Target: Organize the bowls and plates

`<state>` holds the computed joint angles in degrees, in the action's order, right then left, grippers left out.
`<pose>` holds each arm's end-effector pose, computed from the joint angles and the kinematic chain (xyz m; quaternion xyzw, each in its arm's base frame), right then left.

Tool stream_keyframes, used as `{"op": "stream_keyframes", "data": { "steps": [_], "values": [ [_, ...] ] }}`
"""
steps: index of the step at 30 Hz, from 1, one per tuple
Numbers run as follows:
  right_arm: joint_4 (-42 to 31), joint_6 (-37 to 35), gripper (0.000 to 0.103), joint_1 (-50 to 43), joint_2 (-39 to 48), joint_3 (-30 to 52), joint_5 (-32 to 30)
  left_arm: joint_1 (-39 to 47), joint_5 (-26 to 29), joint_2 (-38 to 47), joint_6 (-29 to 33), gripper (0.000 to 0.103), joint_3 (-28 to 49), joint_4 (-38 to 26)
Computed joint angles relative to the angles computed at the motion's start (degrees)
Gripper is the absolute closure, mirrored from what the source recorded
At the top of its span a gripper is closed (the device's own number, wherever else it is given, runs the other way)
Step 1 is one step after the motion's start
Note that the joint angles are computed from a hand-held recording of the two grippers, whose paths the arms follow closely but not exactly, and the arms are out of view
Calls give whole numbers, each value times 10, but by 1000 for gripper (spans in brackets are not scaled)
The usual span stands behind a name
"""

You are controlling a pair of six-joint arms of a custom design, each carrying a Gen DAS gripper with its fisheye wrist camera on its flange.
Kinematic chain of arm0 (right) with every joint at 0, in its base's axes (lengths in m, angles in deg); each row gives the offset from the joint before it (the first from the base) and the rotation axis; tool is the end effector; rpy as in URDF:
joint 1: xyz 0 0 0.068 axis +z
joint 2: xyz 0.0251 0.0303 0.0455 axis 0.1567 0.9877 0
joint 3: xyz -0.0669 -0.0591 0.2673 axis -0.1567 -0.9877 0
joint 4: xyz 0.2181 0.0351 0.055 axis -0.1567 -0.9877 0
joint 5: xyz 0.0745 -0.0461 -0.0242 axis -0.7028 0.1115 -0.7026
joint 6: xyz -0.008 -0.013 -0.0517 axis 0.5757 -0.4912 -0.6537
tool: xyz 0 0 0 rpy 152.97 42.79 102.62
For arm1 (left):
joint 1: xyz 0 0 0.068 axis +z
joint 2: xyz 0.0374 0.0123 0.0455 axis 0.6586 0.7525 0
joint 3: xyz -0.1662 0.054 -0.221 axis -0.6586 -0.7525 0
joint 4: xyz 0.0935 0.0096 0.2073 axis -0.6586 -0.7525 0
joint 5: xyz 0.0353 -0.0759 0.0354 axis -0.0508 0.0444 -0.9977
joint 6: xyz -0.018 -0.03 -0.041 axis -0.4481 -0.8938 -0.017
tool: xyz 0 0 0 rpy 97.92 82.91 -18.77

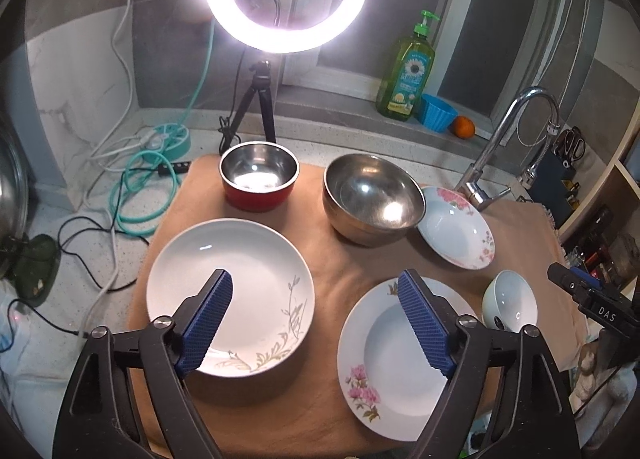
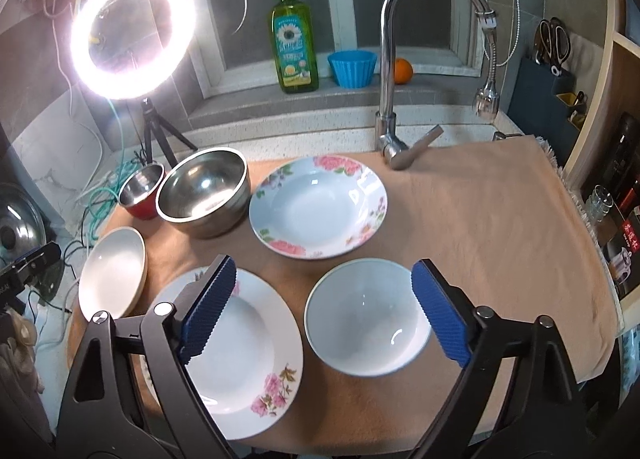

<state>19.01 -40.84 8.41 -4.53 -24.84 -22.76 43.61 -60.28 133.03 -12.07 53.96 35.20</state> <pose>0.2334 -0.0028 0.2745 0.0641 0.9271 0.0169 0.3689 0.2568 0.0015 0.2780 0.0174 0.9257 -0.1193 0.3585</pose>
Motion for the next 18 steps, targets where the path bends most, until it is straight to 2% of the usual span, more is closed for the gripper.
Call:
{"op": "stream_keyframes", "data": {
  "steps": [2, 4, 7, 9, 12, 14, 15, 18],
  "values": [
    [-7, -6, 15, -5, 3, -1, -13, 0, 10, 6, 4, 32, -1, -7],
    [-17, -10, 19, -15, 10, -2, -37, 3, 22, 12, 9, 33, -6, -11],
    [-36, -15, 35, -31, 26, -8, -72, 3, 42, 26, 15, 45, -12, -23],
    [-46, -19, 48, -36, 35, -20, -88, 0, 53, 35, 20, 48, -18, -32],
    [-48, -21, 51, -35, 46, -43, -101, 0, 71, 50, 29, 55, -19, -50],
    [-41, -23, 53, -36, 51, -61, -111, 4, 84, 61, 30, 55, -18, -60],
    [-40, -23, 59, -36, 53, -66, -115, 5, 91, 67, 33, 56, -18, -67],
    [-44, -31, 62, -40, 62, -73, -137, 5, 100, 78, 40, 59, -20, -78]
  ]
}}
